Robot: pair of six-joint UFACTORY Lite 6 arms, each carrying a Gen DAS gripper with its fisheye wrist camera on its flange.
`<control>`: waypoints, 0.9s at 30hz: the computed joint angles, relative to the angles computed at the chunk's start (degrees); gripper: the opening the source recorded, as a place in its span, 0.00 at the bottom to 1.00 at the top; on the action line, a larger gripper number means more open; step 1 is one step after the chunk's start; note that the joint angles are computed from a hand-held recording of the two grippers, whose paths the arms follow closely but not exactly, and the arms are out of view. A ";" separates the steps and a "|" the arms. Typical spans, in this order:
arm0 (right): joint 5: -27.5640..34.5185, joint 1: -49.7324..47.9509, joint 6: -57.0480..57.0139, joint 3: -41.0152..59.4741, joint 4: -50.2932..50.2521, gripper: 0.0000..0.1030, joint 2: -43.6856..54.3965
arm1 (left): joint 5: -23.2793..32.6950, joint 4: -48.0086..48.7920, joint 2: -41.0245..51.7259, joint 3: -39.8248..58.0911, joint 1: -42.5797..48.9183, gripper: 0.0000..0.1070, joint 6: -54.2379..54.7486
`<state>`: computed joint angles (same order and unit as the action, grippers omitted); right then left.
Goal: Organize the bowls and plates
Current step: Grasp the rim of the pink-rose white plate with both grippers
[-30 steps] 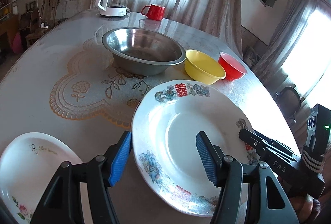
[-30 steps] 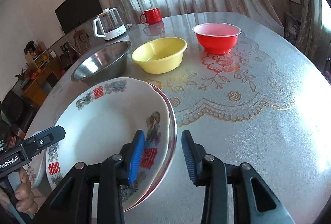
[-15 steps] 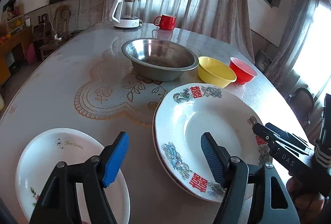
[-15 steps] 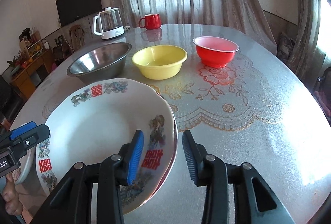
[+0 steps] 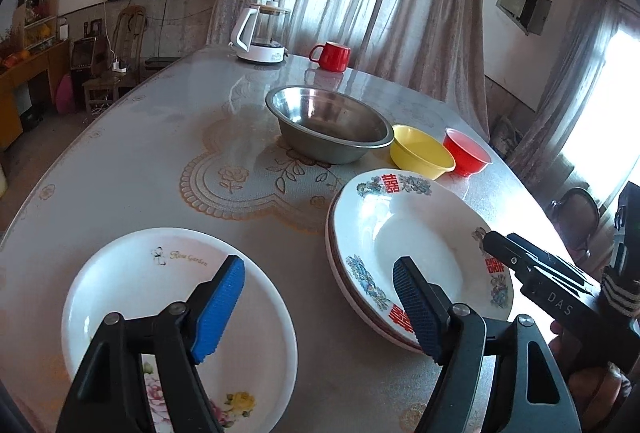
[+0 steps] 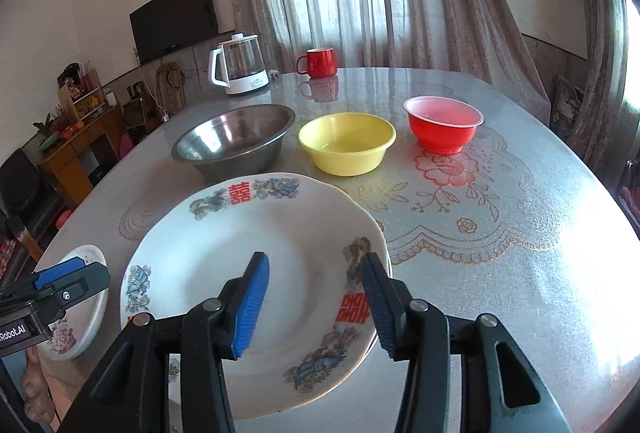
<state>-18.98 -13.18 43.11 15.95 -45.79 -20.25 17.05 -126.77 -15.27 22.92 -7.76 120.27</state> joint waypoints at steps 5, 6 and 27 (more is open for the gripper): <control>-3.81 0.10 17.12 -1.30 -18.78 0.47 -5.06 | 5.37 13.05 -4.54 -1.64 10.57 0.76 -8.34; -5.46 0.20 20.64 -1.44 -22.93 0.47 -5.84 | 7.11 18.07 -4.31 -1.13 13.31 0.76 -11.51; -10.28 34.12 24.77 8.97 -16.54 0.47 18.86 | 26.95 37.11 17.77 4.92 49.67 0.41 -4.84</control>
